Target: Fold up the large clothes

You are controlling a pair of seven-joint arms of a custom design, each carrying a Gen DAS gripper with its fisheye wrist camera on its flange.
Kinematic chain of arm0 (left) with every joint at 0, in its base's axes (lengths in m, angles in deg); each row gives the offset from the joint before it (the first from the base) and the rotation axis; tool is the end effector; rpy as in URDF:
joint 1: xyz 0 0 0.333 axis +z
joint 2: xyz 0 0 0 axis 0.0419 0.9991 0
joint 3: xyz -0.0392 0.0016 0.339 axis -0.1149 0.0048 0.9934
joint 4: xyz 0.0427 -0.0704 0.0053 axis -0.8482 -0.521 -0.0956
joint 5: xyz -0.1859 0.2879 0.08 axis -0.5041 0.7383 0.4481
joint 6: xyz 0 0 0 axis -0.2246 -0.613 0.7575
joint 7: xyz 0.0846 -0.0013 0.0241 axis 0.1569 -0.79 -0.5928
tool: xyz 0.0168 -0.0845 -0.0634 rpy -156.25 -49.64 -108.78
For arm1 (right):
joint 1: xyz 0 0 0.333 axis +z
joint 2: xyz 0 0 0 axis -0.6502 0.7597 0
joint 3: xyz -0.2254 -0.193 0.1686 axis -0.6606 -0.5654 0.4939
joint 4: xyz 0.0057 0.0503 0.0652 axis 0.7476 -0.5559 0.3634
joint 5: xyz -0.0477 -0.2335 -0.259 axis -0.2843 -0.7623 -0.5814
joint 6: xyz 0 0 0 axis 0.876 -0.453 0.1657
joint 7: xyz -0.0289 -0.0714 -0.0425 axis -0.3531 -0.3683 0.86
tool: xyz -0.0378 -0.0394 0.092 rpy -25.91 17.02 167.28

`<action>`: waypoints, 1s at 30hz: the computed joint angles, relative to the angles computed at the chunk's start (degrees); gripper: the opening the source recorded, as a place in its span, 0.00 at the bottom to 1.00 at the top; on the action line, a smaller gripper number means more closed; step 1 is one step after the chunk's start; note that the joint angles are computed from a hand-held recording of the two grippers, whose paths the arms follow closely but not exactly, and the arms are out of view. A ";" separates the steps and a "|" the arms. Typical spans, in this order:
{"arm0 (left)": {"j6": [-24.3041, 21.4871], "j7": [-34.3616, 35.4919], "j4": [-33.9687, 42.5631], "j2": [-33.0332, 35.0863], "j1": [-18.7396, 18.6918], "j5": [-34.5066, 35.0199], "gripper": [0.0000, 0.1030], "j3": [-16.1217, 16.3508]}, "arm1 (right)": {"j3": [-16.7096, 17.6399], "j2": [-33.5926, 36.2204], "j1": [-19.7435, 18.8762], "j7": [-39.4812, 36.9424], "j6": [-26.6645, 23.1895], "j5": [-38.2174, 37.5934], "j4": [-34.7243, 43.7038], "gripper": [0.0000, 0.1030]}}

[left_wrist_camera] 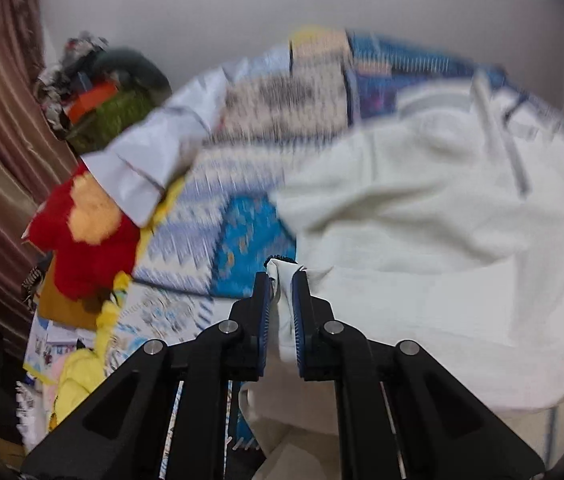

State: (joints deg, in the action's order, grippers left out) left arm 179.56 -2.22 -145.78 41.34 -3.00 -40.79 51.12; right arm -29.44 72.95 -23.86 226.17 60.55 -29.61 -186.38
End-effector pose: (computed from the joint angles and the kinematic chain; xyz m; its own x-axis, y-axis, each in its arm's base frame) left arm 0.7186 -0.1330 0.4273 -0.3164 -0.9120 -0.2611 -0.7136 0.4102 -0.5679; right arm 0.5718 0.1294 0.4199 -0.3400 -0.9201 0.1945 -0.8242 0.1920 -0.5328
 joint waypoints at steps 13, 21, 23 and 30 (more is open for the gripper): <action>-1.93 -0.80 -3.84 1.43 1.47 -1.09 0.59 1.03 | 4.73 10.41 -1.13 -24.75 7.38 18.37 16.92 0.93; 3.82 9.21 -15.97 -7.22 7.96 -1.86 0.70 -3.56 | -5.56 16.77 5.68 -20.13 -2.91 18.16 22.82 0.92; 4.80 12.97 -17.55 -9.38 10.65 -6.00 0.71 -6.28 | -8.35 15.10 7.74 -14.77 -5.38 14.63 21.44 0.92; 3.87 16.59 -10.29 -8.95 11.42 -16.68 0.88 -9.43 | -4.53 3.20 4.48 -9.47 2.01 9.24 8.25 0.92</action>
